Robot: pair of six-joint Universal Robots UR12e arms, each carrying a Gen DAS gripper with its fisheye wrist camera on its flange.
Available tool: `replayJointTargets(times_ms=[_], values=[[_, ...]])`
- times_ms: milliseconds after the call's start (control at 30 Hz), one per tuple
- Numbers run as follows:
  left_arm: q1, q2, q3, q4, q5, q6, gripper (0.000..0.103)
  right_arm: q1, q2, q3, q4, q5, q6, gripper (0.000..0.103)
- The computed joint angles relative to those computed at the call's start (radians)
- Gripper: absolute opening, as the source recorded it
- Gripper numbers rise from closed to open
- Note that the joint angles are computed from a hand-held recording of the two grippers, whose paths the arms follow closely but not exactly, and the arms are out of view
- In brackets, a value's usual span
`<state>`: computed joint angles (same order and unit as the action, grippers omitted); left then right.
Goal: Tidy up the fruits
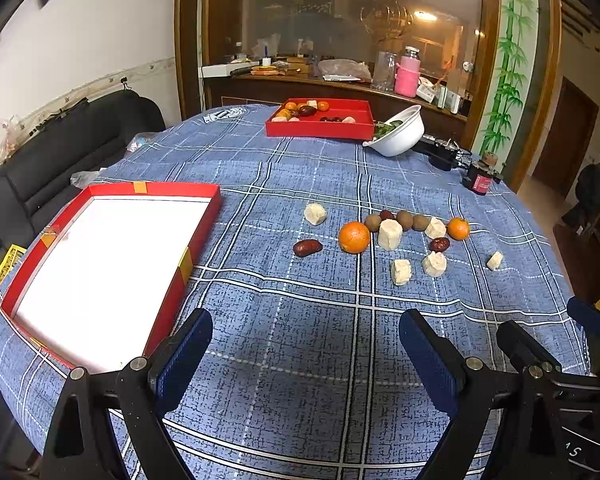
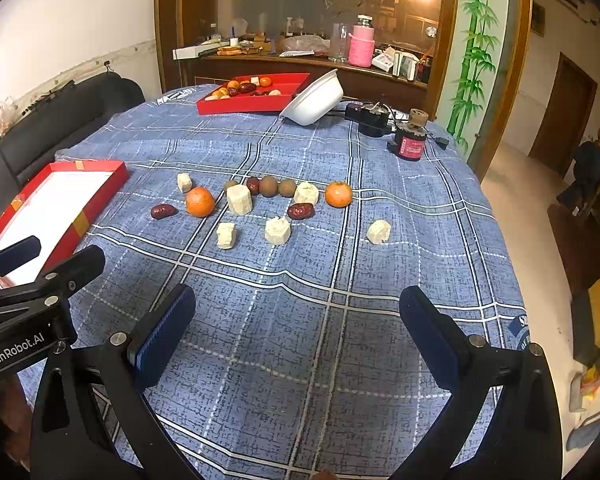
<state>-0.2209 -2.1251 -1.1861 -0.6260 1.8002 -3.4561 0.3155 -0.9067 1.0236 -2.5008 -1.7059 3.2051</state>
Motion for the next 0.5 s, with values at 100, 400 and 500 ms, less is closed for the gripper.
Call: replayJointTargets(times_ms=[100,400,500], values=[[0.000,0.000,0.001,0.000,0.000,0.000,0.094,0.000,0.000,0.000,-0.001,0.000,0.001,0.103],[0.000,0.001,-0.004,0.004,0.001,-0.002,0.094,-0.001,-0.001,0.002,-0.003,0.003,-0.002,0.103],[0.001,0.001,-0.005,0.005,0.000,-0.002,0.094,-0.001,-0.003,0.006,-0.006,0.002,-0.002,0.103]])
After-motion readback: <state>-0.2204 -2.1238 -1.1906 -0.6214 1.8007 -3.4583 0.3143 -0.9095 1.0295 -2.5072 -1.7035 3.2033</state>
